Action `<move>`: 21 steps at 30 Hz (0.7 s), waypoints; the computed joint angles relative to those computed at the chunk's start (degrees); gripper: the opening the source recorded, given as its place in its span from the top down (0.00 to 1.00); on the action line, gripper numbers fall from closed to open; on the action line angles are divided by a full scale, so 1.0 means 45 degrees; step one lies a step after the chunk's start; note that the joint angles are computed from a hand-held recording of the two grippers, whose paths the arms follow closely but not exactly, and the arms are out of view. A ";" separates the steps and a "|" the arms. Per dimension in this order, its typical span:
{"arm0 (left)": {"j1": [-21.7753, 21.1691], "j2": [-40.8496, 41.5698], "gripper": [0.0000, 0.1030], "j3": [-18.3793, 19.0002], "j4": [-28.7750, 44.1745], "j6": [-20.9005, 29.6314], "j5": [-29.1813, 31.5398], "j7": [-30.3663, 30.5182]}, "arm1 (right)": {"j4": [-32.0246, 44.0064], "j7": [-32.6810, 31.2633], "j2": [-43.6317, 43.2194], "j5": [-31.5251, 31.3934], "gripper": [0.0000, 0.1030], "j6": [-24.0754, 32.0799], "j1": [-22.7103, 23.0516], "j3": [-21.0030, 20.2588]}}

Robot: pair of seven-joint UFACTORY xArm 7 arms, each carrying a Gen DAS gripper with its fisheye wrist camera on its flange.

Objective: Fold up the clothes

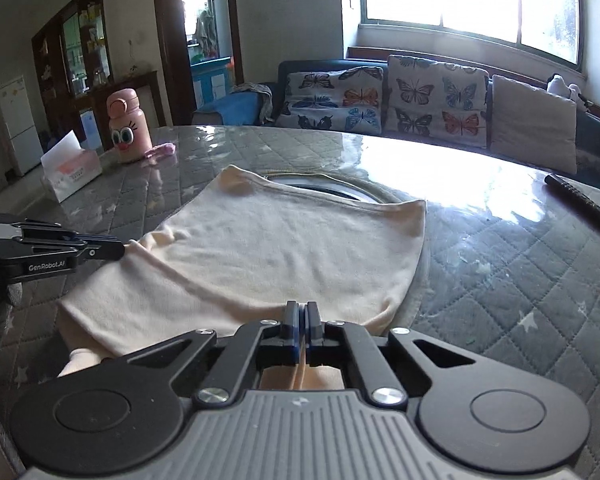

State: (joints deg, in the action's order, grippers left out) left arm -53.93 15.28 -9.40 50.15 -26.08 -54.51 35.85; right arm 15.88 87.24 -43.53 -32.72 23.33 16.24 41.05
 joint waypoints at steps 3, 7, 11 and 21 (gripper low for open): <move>0.0049 -0.0005 0.98 0.0068 0.0013 0.0276 -0.0047 -0.0029 | -0.0083 0.0326 0.0288 -0.0081 0.98 -0.0174 -0.0348 0.0123; -0.0226 -0.0004 0.95 0.0394 0.0099 0.0541 -0.0342 0.0243 | -0.0304 0.0230 0.0769 0.0037 0.93 -0.0721 -0.0338 -0.0243; -0.0302 -0.0298 0.93 0.0250 -0.0050 0.0168 -0.0463 0.0612 | -0.0255 -0.0077 0.0450 -0.0092 0.86 -0.0563 -0.0072 -0.0241; 0.0024 -0.0694 0.93 -0.0357 -0.1011 0.0651 0.2070 -0.0188 | 0.0287 -0.0974 0.1238 -0.0435 0.65 -0.1999 -0.0679 0.0655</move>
